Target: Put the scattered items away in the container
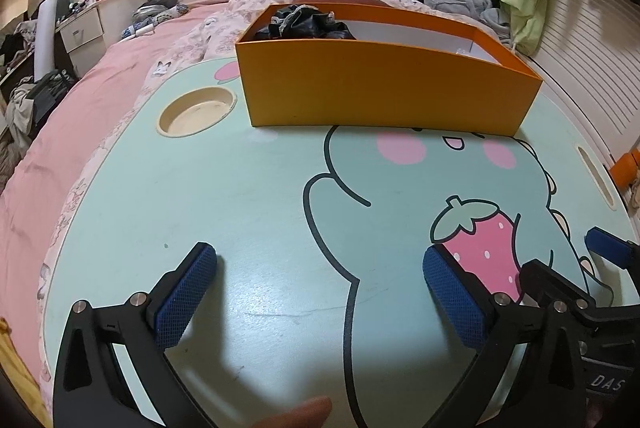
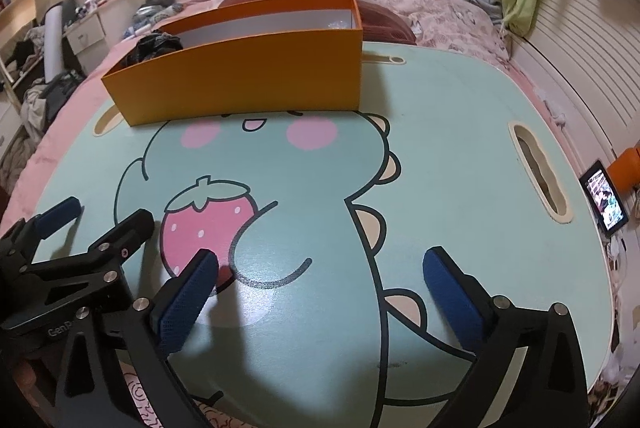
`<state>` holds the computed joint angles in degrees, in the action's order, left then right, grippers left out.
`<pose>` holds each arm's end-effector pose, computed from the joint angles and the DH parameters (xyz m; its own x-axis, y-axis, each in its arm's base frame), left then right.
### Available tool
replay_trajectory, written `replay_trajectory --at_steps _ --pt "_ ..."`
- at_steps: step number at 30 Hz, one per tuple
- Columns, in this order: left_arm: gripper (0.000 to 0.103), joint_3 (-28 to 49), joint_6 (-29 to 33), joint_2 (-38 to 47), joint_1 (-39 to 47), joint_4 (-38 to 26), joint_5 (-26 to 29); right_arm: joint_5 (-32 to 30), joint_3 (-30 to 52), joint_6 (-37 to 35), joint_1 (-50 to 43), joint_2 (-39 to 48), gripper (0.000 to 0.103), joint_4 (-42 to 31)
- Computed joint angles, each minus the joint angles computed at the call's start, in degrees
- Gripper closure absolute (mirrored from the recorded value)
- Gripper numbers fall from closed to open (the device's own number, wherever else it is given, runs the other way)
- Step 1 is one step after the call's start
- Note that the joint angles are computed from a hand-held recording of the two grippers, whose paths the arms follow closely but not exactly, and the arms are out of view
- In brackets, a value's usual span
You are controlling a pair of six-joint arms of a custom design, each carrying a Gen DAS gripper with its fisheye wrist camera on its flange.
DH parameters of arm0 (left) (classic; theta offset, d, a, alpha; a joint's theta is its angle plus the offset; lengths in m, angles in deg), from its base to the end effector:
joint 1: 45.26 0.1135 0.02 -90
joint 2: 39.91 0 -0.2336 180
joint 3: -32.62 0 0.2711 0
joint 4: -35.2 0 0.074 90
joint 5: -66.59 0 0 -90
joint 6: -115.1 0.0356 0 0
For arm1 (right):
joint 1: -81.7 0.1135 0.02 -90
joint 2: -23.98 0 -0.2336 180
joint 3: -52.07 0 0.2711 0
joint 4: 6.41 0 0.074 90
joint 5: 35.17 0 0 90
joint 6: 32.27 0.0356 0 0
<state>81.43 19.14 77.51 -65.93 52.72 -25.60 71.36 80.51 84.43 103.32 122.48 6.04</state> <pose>0.2767 -0.1030 -0.0168 -0.7584 0.1752 -0.6278 0.2529 0.9668 -0.0356 0.1942 0.0661 -0.0016 -0.7964 0.1477 -0.5865 0.1637 0.9862 0.0261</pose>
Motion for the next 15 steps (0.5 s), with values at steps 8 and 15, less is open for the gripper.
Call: replay_trajectory --at_steps 8,15 --pt "0.0 0.0 0.4 -0.4 1.12 -0.47 0.59 0.68 0.69 -0.05 0.43 0.53 0.0 -0.86" --pt "0.0 0.04 0.41 -0.4 1.25 -0.4 0.63 0.71 0.81 -0.06 0.44 0.8 0.0 -0.75"
